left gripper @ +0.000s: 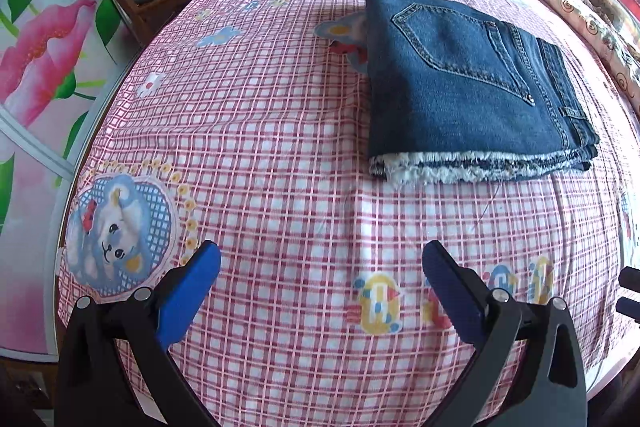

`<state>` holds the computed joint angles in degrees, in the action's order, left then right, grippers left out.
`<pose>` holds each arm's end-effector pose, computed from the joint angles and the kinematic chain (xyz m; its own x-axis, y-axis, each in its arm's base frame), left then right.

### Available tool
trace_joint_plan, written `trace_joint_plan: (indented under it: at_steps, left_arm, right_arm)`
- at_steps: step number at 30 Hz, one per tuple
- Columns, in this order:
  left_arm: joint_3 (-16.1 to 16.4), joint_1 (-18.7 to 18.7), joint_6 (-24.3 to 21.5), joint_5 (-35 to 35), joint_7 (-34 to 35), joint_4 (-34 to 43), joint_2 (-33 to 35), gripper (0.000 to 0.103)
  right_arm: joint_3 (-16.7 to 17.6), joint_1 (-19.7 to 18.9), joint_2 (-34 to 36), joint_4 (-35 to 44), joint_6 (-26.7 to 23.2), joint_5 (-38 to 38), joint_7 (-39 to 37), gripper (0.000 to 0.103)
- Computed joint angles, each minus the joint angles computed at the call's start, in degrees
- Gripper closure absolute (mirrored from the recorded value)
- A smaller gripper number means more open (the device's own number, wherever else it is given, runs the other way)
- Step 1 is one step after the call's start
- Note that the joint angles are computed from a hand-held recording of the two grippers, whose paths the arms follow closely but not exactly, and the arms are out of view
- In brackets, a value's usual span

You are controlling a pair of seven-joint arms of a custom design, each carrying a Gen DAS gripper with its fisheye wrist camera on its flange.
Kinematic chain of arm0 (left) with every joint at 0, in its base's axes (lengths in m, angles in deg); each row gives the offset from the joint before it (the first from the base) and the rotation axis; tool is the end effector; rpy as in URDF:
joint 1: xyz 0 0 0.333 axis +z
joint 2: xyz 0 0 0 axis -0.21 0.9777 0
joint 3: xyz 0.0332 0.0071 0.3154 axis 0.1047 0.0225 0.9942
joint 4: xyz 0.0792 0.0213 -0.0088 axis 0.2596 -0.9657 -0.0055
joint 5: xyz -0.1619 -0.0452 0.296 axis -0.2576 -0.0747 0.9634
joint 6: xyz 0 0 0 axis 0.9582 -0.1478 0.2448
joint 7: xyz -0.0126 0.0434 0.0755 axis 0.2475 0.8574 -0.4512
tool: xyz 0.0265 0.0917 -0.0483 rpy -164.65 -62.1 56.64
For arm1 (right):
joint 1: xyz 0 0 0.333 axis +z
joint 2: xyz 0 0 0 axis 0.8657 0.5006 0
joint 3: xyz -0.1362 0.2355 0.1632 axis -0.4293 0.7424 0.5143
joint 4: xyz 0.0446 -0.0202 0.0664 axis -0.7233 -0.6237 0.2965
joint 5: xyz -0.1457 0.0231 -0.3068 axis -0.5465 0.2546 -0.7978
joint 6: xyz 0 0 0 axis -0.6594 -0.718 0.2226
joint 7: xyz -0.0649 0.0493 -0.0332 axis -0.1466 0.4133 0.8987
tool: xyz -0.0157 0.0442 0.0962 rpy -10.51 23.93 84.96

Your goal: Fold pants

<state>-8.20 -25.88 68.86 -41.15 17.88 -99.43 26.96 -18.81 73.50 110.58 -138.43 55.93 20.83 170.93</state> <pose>0.6647 -0.1953 0.4343 0.3294 -0.9396 -0.0933 -0.8754 -0.2668 -0.4031 0.7231 0.1991 0.4029 -0.2771 -0.9083 -0.3133 -0.9461 0.3149 -0.0759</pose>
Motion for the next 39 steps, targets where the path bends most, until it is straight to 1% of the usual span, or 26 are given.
trace_joint_plan:
  at_steps: [3,5,6,7,8,10,11,12,13,14,15,16,18,20,21,23,25,27,28,29,30,31,33,35,37,39]
  left_arm:
    - [0.54,-1.55,-0.62,2.61,-2.13,-4.71,-3.13,0.002]
    - [1.12,-3.20,0.84,6.85,-5.17,-8.65,-5.92,0.002]
    - [1.72,-4.40,1.99,10.39,-7.77,-10.78,-7.49,0.002]
    - [2.65,-5.80,4.38,15.64,-11.74,-13.67,-9.42,0.002]
    - [3.63,-7.63,5.21,22.04,-16.33,-15.71,-10.98,0.002]
    - [5.02,-11.36,4.06,35.71,-25.45,-18.63,-13.35,0.002]
    - [5.03,-12.26,3.72,40.69,-28.50,-19.68,-14.20,0.002]
    - [4.72,-12.56,3.76,44.22,-30.56,-20.45,-14.97,0.002]
    - [4.25,-12.65,4.00,47.07,-32.57,-21.28,-15.72,0.002]
    - [3.70,-12.51,4.02,49.04,-34.03,-21.69,-16.28,0.002]
    - [3.04,-12.28,3.98,50.41,-35.09,-21.66,-16.54,0.002]
    - [2.40,-11.91,3.83,51.33,-36.15,-21.78,-16.79,0.002]
    - [1.02,-10.72,3.60,51.45,-37.24,-21.92,-17.14,0.002]
    - [-0.31,-9.26,3.98,50.64,-38.55,-22.25,-17.73,0.002]
    - [-0.79,-8.68,4.33,50.34,-39.85,-22.83,-18.30,0.002]
    - [-1.30,-7.49,5.90,51.11,-43.66,-24.27,-19.66,0.002]
    - [-1.68,-6.48,7.82,52.97,-48.30,-25.71,-20.91,0.002]
    - [-2.16,-6.09,7.64,55.37,-52.13,-26.33,-21.82,0.002]
    - [-2.43,-6.00,7.23,56.46,-53.71,-26.40,-22.16,0.002]
    - [-2.60,-5.75,8.04,58.49,-55.97,-26.86,-22.73,0.002]
    - [-2.81,-5.56,8.62,60.74,-57.84,-27.26,-23.23,0.002]
    - [-3.18,-5.60,7.93,62.16,-58.48,-27.30,-23.43,0.002]
    - [-3.81,-5.21,7.44,61.33,-56.13,-26.46,-23.23,0.002]
    - [-4.09,-5.37,6.09,61.84,-55.93,-26.46,-23.31,0.002]
    - [-4.13,-4.90,7.57,63.33,-58.54,-27.51,-24.09,0.002]
    - [-4.23,-4.54,8.56,66.68,-63.38,-29.04,-25.00,0.002]
  right_arm:
    - [-0.26,1.35,-6.76,-12.89,6.72,-0.66,-2.33,0.013]
    - [-1.63,3.87,-8.70,-15.77,8.95,-4.54,-4.55,0.013]
    - [-2.94,5.81,-10.30,-18.59,12.36,-7.70,-5.34,0.013]
    - [-4.20,7.70,-11.88,-21.44,16.04,-10.96,-5.74,0.013]
    - [-5.53,9.60,-13.07,-23.50,18.73,-14.29,-5.35,0.013]
    - [-6.78,11.92,-15.26,-27.62,24.35,-18.99,-4.84,0.013]
    - [-7.72,13.09,-16.55,-30.13,27.94,-21.50,-3.93,0.013]
    - [-8.72,14.37,-17.72,-32.34,31.13,-24.40,-2.70,0.013]
    - [-9.96,15.28,-17.52,-32.55,34.02,-26.93,-1.99,0.013]
    - [-10.92,16.46,-17.04,-31.30,35.03,-29.26,-1.10,0.013]
    - [-12.55,17.71,-17.28,-31.89,37.47,-31.12,-0.53,0.013]
    - [-14.05,18.66,-18.86,-34.47,40.43,-34.82,1.93,0.013]
    - [-17.27,21.43,-20.07,-36.61,44.39,-40.49,6.73,0.013]
    - [-17.19,21.64,-20.05,-35.86,45.99,-41.85,9.25,0.013]
    - [-17.85,22.01,-20.91,-36.84,47.50,-42.84,11.16,0.013]
    - [-19.72,23.53,-21.07,-36.26,48.35,-45.39,15.32,0.013]
    - [-19.51,23.15,-21.64,-36.66,50.27,-46.49,16.99,0.013]
    - [-20.86,24.26,-21.99,-36.40,50.72,-48.54,19.83,0.013]
    - [-21.04,24.24,-22.40,-36.89,52.44,-49.41,21.12,0.013]
    - [-22.01,24.83,-22.75,-37.60,54.54,-50.85,23.05,0.013]
    - [-24.06,26.50,-22.90,-37.55,54.47,-53.02,25.19,0.013]
    - [-24.77,27.09,-23.05,-37.25,53.96,-55.73,27.10,0.013]
    - [-22.16,25.48,-23.41,-36.64,51.80,-54.27,24.27,0.013]
    - [-22.68,25.58,-24.06,-37.17,51.98,-56.42,27.59,0.013]
    - [-24.47,26.54,-24.70,-38.01,53.46,-60.70,32.58,0.013]
    - [-28.96,29.16,-25.09,-39.06,57.43,-69.12,41.43,0.013]
